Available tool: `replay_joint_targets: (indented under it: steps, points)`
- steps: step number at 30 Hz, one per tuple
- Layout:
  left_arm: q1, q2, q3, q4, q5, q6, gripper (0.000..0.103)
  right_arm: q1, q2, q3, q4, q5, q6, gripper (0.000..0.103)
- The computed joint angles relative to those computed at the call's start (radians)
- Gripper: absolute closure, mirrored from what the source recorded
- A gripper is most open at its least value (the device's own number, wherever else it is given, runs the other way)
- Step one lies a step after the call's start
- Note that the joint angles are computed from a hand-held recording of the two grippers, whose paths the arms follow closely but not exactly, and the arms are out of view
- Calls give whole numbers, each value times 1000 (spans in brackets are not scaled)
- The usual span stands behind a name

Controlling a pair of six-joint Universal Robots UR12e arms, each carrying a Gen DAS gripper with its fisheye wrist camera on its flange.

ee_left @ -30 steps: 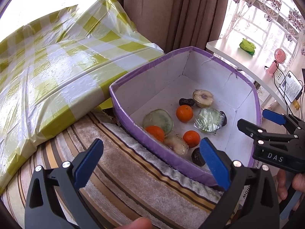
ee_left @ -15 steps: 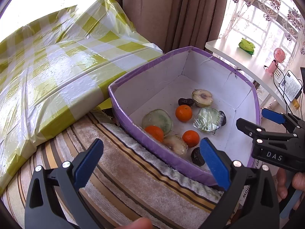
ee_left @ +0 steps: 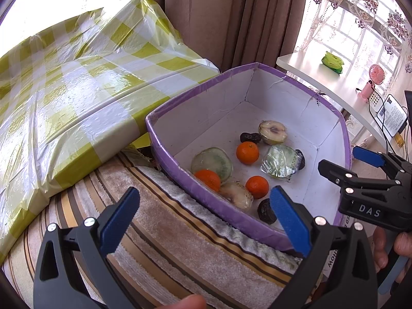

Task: Organize fruits

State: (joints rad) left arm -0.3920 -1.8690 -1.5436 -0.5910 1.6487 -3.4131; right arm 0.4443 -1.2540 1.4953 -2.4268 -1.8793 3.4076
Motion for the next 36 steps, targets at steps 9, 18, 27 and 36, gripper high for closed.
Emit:
replay_joint_targets:
  steps: [9,18,27,36]
  points:
    - [0,0,-1,1,0,0,2,0,0,1,0,0,0,16]
    - [-2,-3,7,-6,-7,3,2,-1,-1,1,-1,-1,0,16]
    - [-12,-10,20,11,-6,31,2,-4,-5,11,-7,-6,19,16]
    - [-5,13,4,37,-2,39,2,8,2,-11,-28,13,0,16]
